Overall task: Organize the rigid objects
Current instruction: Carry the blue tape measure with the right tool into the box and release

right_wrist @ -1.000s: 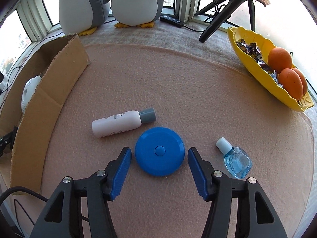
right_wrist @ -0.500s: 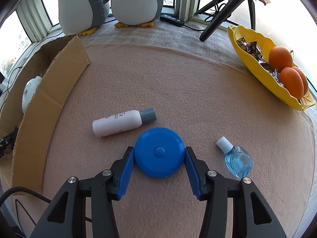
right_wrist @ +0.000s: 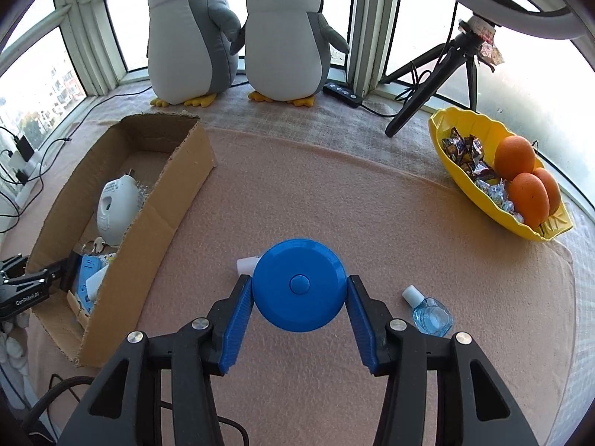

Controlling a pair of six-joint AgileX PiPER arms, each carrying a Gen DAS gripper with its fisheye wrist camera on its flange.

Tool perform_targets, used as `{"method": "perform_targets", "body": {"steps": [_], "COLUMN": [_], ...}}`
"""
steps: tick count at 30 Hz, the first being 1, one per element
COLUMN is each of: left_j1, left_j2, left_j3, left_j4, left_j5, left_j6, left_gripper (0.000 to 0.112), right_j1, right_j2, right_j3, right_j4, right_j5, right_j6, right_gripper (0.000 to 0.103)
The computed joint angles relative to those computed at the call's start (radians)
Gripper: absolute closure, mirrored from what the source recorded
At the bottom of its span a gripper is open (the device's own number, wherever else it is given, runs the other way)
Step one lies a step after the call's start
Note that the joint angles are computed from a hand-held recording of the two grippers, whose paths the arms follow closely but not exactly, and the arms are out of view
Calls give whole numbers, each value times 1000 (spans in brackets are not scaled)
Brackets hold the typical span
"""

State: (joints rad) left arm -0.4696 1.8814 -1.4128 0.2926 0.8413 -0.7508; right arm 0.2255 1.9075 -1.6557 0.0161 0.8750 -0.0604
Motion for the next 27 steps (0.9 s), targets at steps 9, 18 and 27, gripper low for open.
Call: {"method": "perform_targets", "body": {"steps": [9, 18, 27], "left_j1": [0, 0, -1], "left_j2": [-2, -2, -2], "left_j3": [1, 1, 0], "left_j4": [-2, -1, -2], "left_j5": [-1, -1, -1], "left_j6": [0, -2, -3], "left_gripper": [63, 63, 63], "right_j1": [101, 202, 266], "right_j2": [-28, 7, 104], "right_j3": [-33, -84, -185], "right_j4": [60, 81, 92], "right_j5": [16, 37, 86], "right_j6": [-27, -31, -11], "right_gripper": [57, 57, 57]}}
